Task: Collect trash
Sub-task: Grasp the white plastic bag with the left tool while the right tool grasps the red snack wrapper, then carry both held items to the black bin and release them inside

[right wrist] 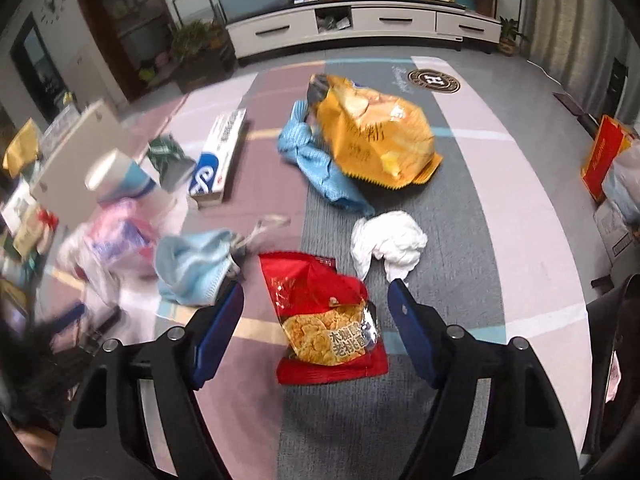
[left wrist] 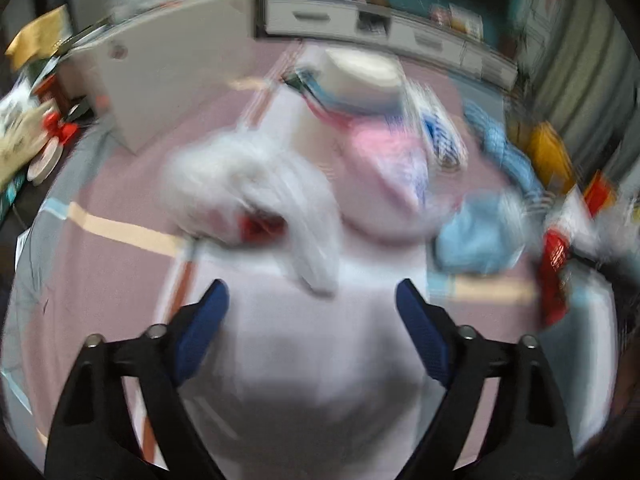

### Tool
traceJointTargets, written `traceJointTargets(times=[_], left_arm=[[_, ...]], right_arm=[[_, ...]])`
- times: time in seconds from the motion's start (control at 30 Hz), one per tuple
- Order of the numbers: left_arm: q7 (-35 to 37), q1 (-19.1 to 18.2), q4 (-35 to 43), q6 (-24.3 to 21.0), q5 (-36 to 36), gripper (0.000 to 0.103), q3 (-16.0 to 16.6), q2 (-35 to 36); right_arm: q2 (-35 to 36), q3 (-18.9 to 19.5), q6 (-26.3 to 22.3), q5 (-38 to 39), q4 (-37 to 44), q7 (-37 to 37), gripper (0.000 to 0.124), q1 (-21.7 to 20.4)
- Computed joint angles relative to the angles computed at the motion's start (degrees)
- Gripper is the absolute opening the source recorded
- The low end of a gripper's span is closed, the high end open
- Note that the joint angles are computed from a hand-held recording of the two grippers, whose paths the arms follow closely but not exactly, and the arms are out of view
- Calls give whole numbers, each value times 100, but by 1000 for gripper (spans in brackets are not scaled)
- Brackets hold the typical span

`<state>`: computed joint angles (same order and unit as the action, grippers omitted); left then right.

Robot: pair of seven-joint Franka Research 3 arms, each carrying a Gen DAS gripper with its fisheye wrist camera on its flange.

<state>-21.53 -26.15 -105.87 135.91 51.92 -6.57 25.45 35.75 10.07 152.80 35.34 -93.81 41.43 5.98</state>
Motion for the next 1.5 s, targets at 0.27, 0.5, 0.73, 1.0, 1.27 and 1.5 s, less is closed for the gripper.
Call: traceJointTargets(times=[0.27,0.5,0.73,1.0,1.27,1.5], left_arm=[[-1589,321,-1034,459,869,74,92,-898],[-1430,806,-917,1342,659,74,101,-562],[-1397,739,-960,1427,650,39,232,-452],[-2415,547,-1329,1096,1562,18,177,-1068],[-2713,298,-832,260,2579,19,-384,-1444],[-2039,-262,379,-441,3034,19,-624,-991]], right_arm=[[287,-269,-147,-596,249,509,60,250],[345,-279,-167,-855,274,626,34,249],[161,-124,-122,-766,77,330,20,117],[-245,75,-449,-78,-145,-88,20,-214],[-1176,331,-477,1630,-862,-1442,20,-627],[-1713,2,-439,3021,-1123,-1948,20,-702]])
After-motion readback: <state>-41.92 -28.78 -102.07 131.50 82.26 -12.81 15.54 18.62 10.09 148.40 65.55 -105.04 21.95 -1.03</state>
